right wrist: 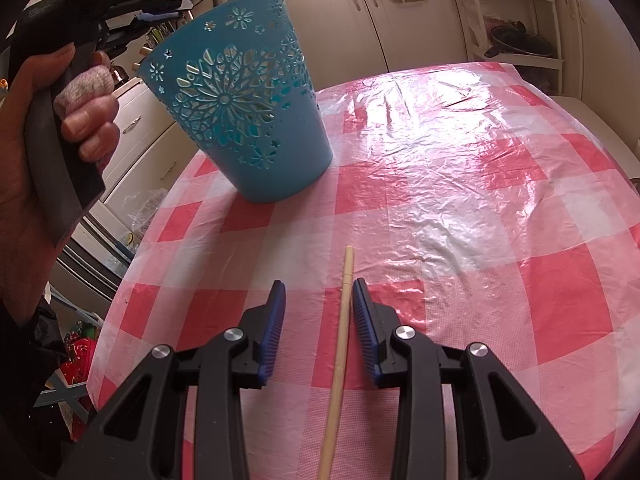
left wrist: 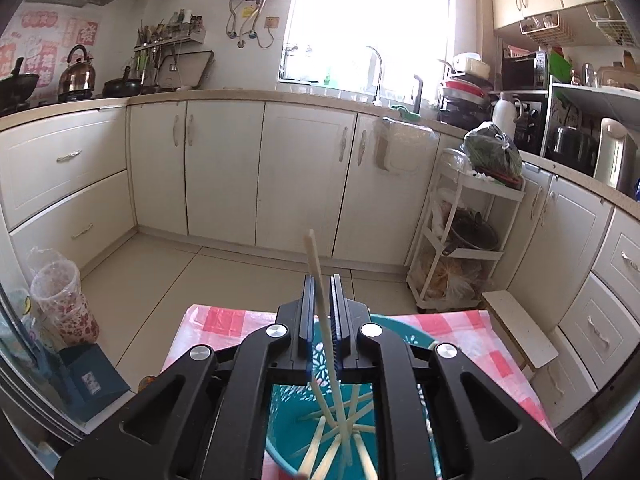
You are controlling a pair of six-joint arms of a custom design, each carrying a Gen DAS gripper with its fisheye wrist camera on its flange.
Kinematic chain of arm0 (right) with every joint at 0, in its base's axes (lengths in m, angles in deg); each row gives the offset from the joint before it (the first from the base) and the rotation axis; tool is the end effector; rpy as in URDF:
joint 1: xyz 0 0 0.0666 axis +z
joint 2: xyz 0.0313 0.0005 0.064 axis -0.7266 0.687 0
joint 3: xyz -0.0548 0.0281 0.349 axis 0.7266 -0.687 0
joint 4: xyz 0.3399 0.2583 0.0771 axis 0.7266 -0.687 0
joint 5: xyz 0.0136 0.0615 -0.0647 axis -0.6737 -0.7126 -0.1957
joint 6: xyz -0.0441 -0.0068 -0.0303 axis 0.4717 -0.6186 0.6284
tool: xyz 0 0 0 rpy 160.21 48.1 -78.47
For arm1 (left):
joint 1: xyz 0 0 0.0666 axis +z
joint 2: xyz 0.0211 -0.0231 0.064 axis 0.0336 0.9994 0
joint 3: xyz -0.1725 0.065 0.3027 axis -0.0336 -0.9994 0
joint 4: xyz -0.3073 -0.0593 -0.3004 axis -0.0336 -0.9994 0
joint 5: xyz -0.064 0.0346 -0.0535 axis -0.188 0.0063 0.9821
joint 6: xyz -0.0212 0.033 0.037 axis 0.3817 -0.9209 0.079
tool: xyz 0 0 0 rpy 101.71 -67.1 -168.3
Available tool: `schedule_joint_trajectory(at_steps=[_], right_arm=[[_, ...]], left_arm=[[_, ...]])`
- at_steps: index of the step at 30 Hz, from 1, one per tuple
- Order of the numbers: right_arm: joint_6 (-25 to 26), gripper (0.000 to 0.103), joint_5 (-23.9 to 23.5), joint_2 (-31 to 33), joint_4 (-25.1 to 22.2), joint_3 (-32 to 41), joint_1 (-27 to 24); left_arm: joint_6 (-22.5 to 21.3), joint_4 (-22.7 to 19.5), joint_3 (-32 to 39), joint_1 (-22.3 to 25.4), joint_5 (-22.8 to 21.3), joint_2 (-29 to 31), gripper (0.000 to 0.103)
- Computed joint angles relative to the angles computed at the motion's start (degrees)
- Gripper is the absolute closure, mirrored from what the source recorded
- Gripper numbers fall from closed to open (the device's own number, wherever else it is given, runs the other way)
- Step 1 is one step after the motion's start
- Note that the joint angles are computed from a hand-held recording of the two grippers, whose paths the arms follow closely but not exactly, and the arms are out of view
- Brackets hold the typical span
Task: Organize utensils
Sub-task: 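Drop the chopstick from the left gripper into the teal basket, then close the right gripper on the last wooden chopstick on the cloth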
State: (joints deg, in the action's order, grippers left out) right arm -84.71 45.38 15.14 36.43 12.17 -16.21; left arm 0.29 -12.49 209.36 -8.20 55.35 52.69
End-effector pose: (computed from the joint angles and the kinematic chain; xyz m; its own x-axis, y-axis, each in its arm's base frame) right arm 0.5145 0.3048 0.4492 -0.7945 0.0436 -0.6057 -0.2276 0.9033 0.3636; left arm 0.6455 -0.1095 0.5617 -0.4099 -0.1503 -0.8997 -0.0724 0.9886 -0.1322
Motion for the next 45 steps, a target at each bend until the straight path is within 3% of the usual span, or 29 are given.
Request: schedule_joint_trajectory(at_steps=[2,4,6,12,16,19,24,31,35,40,42,45], right_arm=[[-0.13,0.068,-0.02,-0.08,0.07,-0.1,0.04],[-0.14,0.068,-0.01,-0.07,0.07,-0.08,0.05],[-0.13,0.068,-0.02,-0.08,0.07,-0.09,0.04],[-0.23,0.068,-0.44,-0.07,0.34,-0.17,-0.15],[0.26,0.067,-0.49,-0.16,-0.2,-0.11,-0.16],[1.04,0.064,-0.12,-0.56,-1.79,0.0,0.03],[2.51,0.064,2.22,-0.86,-3.37,0.08,0.7],[6.74,0.064,9.19,1.23,-6.06,2.91,2.71],[8.45,0.064,10.88,2.17,-7.03,4.05,3.0],[10.17,0.089,13.57,2.86,-8.66,5.04,3.02],[9.61,0.095,13.15,2.94,-8.93,5.24,2.5],[8.92,0.094,12.94,3.15,-9.07,5.53,2.39]], left_arm=[[-0.14,-0.09,-1.96,0.09,0.0,-1.5,0.087],[-0.09,0.86,-4.87,0.26,-0.31,-3.81,0.069],[-0.65,2.41,-8.5,0.38,-1.06,-6.77,0.06],[-0.77,6.83,-22.18,0.81,-4.15,-17.69,0.035],[1.6,6.42,-31.7,1.33,-5.86,-24.13,0.016],[1.9,3.07,-35.65,1.68,-5.98,-25.13,0.011],[1.22,-4.89,-34.93,2.54,-2.26,-21.15,0.01],[-1.91,-8.34,-32.42,1.75,-1.6,-17.28,0.008],[-0.88,-11.15,-30.78,1.94,-1.92,-15.48,0.008],[-0.4,-10.65,-31.09,2.22,-1.52,-15.92,0.008],[-0.38,-11.04,-30.65,2.37,-1.33,-15.59,0.008],[-0.45,-11.28,-30.35,2.39,-1.1,-15.4,0.008]])
